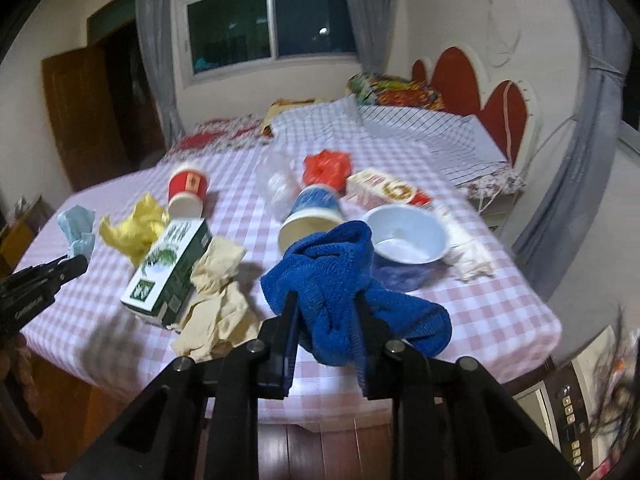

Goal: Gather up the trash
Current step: 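Carry the mask and blue cloth to the black bin and release both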

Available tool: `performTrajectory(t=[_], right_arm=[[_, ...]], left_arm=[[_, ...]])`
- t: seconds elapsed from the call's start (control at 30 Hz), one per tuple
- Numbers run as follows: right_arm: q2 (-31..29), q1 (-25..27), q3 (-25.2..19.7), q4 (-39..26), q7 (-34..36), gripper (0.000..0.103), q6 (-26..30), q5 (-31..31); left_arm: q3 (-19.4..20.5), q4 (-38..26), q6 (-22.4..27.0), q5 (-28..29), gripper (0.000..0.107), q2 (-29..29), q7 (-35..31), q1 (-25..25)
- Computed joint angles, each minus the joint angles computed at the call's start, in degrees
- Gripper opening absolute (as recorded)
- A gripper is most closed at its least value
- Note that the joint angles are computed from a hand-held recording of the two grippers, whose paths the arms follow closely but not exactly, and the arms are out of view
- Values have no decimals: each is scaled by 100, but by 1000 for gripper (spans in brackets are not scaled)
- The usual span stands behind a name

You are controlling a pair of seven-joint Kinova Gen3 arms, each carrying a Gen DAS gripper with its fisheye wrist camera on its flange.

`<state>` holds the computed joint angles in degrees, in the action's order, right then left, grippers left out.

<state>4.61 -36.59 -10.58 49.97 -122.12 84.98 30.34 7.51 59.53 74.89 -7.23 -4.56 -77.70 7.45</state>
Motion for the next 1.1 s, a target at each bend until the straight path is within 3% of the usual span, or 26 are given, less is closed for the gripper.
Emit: performTrajectory(t=[0.17,0.33,0.6,0.8,0.97,1.1], right_arm=[[-467,114,-123,280,-337,25,232,395],[-1128,634,-326,862,-732,25,733,731],[-2273,1596,-64,1944,-892,25,1140,515],[-3034,1955,874,3017,-433,25,764,-40],[-3509,2128,2061,4332,275,25,-237,-450],[-3583,1903,3122,5291,741,25,-1169,-511]], left_arm=[[352,-519,-53,336,18,299,-448,496],[584,-742,-210,662,18,722,-673,1132],[813,-1186,-243,916,18,1540,-970,2413],[704,-1724,-18,736,18,2358,-842,3432],[423,-1781,-142,610,18,3117,-580,3998],[246,-1741,-398,480,18,3720,-372,4260]])
